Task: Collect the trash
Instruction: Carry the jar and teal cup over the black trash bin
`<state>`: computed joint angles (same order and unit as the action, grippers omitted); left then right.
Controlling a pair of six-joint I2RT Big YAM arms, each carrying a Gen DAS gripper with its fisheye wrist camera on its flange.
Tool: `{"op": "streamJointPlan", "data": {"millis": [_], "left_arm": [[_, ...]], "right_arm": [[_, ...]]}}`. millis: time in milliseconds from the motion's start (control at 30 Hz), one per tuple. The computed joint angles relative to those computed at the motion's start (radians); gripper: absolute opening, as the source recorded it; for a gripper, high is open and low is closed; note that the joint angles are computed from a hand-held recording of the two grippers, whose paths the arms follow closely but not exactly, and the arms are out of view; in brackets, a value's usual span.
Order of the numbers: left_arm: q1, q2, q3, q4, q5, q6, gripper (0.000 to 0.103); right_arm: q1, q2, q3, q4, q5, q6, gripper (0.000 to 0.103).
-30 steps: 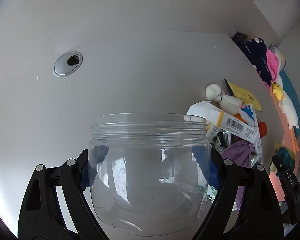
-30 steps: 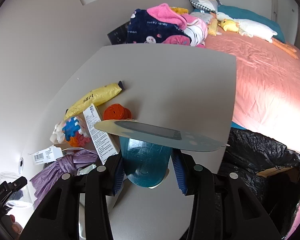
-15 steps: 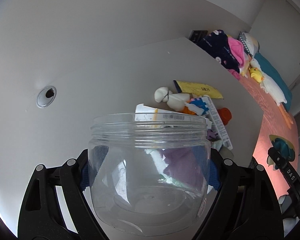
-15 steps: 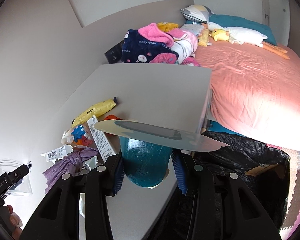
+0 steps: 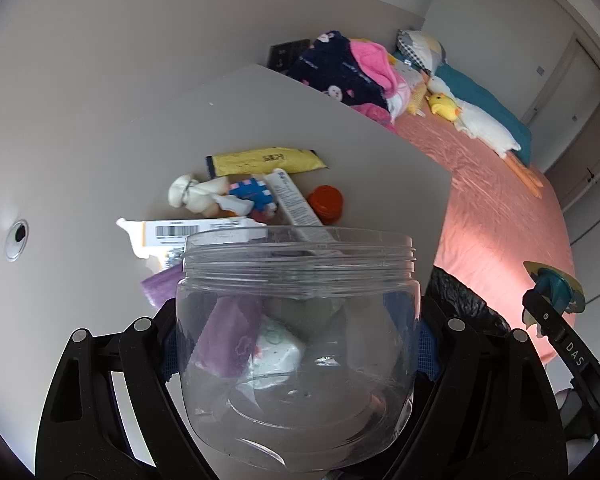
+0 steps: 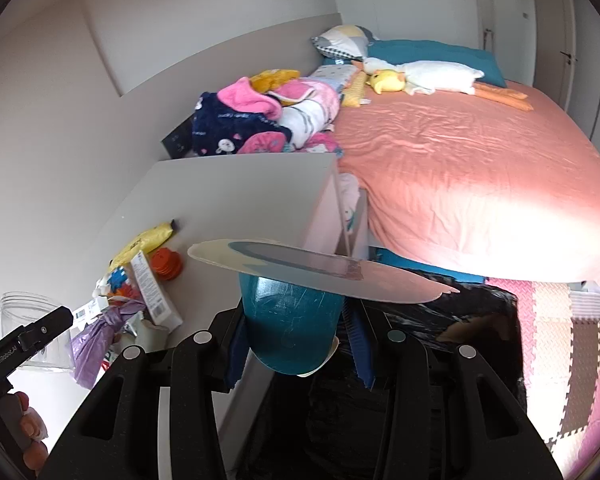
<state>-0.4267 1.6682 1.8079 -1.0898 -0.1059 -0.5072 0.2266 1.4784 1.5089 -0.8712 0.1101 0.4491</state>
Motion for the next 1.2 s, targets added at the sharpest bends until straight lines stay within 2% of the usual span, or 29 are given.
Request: {"op": "streamJointPlan", "data": {"millis": [667,800,833,867,900,933,1067,1200], "left_arm": [[-0.149,0.179,0.241,-0.055,0.111,0.172,0.083],[-0.164,0.217,0.290,-0.093,0.174,0.233,0.083],[-0.167,0.231,0.308,-0.112,0.191,0.255,0.083],[-0.171,0.243,0.320,-0.126,0.201,0.270,0.094],[-0.174,0.244,0.317,-0.122,0.205,0.278,0.097],[-0.178,0.246,0.317,-0.123,0.205,0.286,0.097],[-0.191,0.267,0.343,-0.157,0.192,0.335,0.097],[-0.194,0.272,0.353,-0.155,0.200,0.353,0.097]], "right_arm": [[-0.125,-0.135,-0.126,-0.036,0.037,0.012,0.044],[-0.145,-0.143,-0.129,-0.059,0.039,-0.007,0.045],[-0.146,-0.145,-0.129,-0.067,0.058,0.000,0.050],[-0.146,-0.148,-0.131,-0.071,0.074,0.018,0.058],[-0.148,-0.153,-0.136,-0.072,0.088,0.036,0.067],[-0.150,-0.160,-0.145,-0.060,0.092,0.046,0.070],[-0.156,-0.171,-0.153,-0.049,0.102,0.059,0.070],[-0.153,-0.175,-0.155,-0.048,0.119,0.064,0.070]]}}
